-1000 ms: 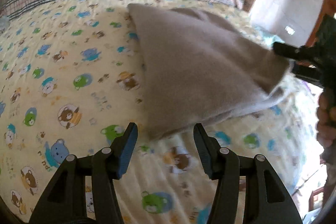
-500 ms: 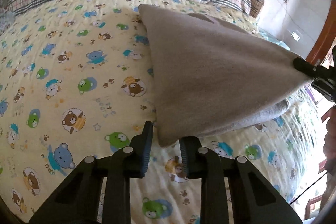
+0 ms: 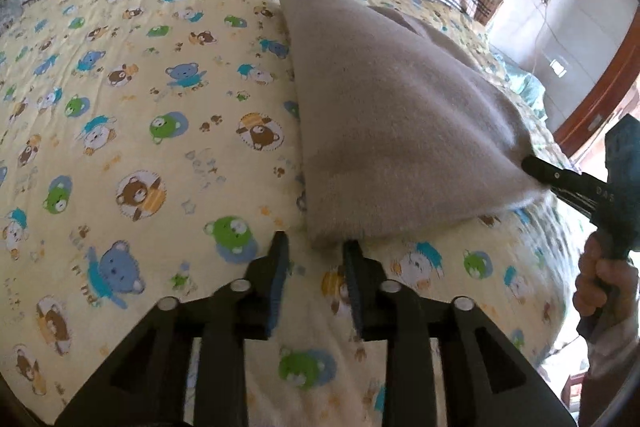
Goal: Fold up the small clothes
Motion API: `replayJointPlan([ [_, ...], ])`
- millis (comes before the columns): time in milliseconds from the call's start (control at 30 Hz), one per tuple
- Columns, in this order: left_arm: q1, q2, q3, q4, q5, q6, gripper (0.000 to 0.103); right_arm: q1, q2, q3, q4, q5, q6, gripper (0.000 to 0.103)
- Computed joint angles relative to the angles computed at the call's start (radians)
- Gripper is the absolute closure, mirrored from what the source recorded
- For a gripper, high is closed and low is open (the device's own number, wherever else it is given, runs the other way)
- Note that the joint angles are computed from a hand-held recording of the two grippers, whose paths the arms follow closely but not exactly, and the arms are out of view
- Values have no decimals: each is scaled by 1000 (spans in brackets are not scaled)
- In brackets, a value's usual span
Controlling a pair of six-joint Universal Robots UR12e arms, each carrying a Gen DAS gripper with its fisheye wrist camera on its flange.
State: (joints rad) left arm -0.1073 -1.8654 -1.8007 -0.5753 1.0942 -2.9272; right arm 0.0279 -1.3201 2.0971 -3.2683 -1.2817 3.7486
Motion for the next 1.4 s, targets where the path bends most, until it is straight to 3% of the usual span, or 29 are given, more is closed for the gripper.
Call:
replayJointPlan([
  [33,8,6,-3,-6,-19,4,63,-1,-5,3,2,-1,-1,90],
  [100,23,16,-8,-5,-56,-2,46,-4,-18,7,14,-13,1,78],
  [167,39,18,-3,-1,-104,-19,35,-7,-28,13,4,-32,24,50],
  [267,46,0,36,-22,-145,-65,24,-25,-20,11,-47,-1,66,47],
  [433,36,-41,109,-77,-175,-104,24,-40,7,-31,-36,35,92,46],
  [667,22,-90,175,-120,-189,-140,23,-53,58,-94,-42,83,121,23],
  [1000,7,-198,313,-245,-250,-195,21,-75,129,-161,13,196,115,22],
  [1100,1,-239,363,-282,-282,-211,19,-91,160,-179,-6,268,139,22],
  [1167,-4,-255,376,-272,-293,-224,19,-97,174,-189,-1,293,144,24],
  [1200,-6,-260,377,-256,-295,-226,24,-97,180,-195,7,301,139,26],
  [1267,-16,-269,378,-220,-274,-225,32,-100,203,-210,-9,356,143,45],
  [1300,-18,-271,378,-206,-266,-232,39,-101,215,-214,-35,382,163,49],
  [1400,-12,-266,362,-152,-290,-252,56,-97,216,-210,-77,380,185,60],
])
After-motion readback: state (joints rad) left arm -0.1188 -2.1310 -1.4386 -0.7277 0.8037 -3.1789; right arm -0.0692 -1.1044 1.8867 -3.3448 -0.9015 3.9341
